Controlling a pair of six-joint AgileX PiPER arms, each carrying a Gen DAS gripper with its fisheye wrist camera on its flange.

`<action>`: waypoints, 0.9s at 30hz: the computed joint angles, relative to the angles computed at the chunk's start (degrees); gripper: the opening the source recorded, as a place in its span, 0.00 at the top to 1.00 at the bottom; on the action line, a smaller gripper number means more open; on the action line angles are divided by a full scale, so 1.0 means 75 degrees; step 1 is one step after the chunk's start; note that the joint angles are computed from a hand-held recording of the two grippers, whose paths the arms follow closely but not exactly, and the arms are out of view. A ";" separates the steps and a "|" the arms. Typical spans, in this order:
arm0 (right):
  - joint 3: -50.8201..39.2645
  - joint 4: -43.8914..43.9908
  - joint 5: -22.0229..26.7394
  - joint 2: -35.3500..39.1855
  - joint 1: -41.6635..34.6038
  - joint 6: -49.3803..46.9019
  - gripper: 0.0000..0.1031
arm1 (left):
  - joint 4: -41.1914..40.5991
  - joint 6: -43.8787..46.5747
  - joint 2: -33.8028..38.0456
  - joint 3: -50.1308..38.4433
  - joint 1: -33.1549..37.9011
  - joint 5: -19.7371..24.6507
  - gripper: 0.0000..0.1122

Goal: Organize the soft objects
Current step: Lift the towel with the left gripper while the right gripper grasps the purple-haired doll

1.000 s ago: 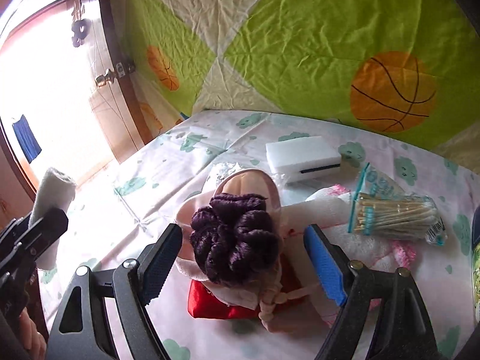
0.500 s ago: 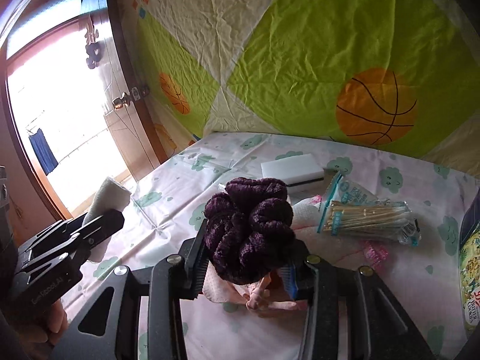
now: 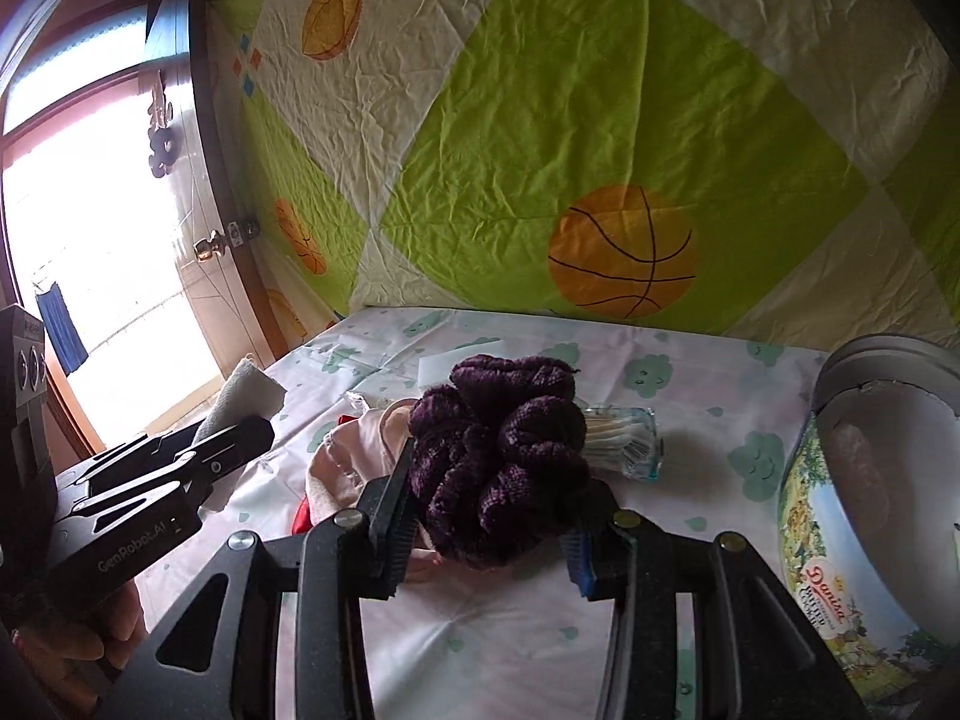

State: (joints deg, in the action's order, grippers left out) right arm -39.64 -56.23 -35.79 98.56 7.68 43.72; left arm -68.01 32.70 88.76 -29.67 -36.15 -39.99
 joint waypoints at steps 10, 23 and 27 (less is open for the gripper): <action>0.0344 0.0039 -0.0497 -0.0229 -0.1352 -0.0779 0.58 | -0.0548 0.0578 0.0949 -0.1436 -0.0743 -0.0072 0.72; 0.0358 -0.0355 -0.0847 -0.0512 -0.2423 -0.0508 0.58 | -0.1190 0.1512 0.1620 -0.2509 -0.1289 -0.0283 0.72; 0.0313 -0.0401 -0.0839 -0.0505 -0.2645 -0.0481 0.58 | -0.1332 0.1700 0.1788 -0.2777 -0.1401 -0.0292 0.72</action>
